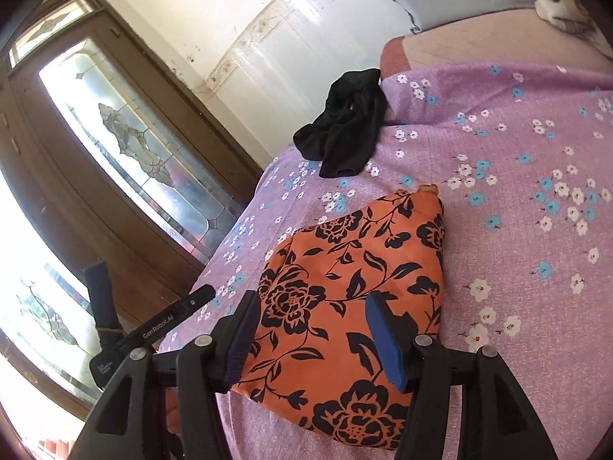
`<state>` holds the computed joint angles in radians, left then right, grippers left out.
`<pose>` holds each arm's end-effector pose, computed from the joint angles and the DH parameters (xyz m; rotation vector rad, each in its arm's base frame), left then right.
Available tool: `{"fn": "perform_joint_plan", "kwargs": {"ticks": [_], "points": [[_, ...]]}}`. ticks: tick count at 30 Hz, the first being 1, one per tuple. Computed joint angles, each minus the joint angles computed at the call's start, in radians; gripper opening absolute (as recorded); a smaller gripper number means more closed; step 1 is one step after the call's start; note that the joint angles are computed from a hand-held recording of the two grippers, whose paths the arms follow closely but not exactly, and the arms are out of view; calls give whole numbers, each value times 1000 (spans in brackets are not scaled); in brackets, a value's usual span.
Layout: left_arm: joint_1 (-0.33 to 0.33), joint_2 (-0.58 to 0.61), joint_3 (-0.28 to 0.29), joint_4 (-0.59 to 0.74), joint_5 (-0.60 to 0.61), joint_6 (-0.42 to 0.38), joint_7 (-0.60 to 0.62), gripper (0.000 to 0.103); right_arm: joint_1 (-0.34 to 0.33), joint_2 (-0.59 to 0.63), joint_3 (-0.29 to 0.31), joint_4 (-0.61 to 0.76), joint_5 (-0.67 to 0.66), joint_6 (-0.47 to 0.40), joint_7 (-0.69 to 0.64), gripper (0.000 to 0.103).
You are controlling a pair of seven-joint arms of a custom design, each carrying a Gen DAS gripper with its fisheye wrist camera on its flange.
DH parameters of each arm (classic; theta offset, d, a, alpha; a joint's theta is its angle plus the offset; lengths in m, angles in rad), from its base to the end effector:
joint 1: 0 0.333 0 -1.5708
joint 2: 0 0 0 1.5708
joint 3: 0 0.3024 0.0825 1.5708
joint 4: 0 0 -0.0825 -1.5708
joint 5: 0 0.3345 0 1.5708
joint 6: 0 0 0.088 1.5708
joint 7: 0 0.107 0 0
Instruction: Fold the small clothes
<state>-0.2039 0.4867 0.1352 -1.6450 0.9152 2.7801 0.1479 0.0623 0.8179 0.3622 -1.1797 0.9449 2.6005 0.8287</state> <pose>0.6610 -0.0959 0.4069 -2.0922 1.1729 -0.7021 0.7169 0.2006 0.3889 -1.6473 1.2563 0.1088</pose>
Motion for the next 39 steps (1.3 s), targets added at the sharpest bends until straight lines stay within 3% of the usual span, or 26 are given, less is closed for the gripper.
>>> {"fn": "perform_joint_plan", "kwargs": {"ticks": [15, 22, 30, 32, 34, 37, 38, 39], "points": [[-11, 16, 1, 34, 27, -29, -4, 87, 18, 76, -6, 85, -60, -22, 70, 61], [-14, 39, -9, 69, 2, -53, 29, 87, 17, 122, 8, 147, -75, -55, 86, 61], [-19, 79, -21, 123, -45, -99, 93, 87, 57, 205, -20, 245, -142, -94, 172, 61], [-17, 100, -28, 151, -72, -122, 133, 87, 79, 256, -48, 320, -199, -149, 235, 61], [-1, 129, -55, 189, -131, -149, 208, 87, 74, 256, -35, 307, -207, -137, 223, 62], [84, 209, -173, 289, -355, -231, 453, 88, 60, 246, -23, 297, -208, -141, 230, 62], [98, 239, -197, 329, -415, -280, 514, 88, 53, 235, -19, 281, -202, -137, 228, 62], [105, 250, -203, 335, -451, -279, 532, 89, 47, 217, -18, 255, -197, -124, 221, 62]]}}
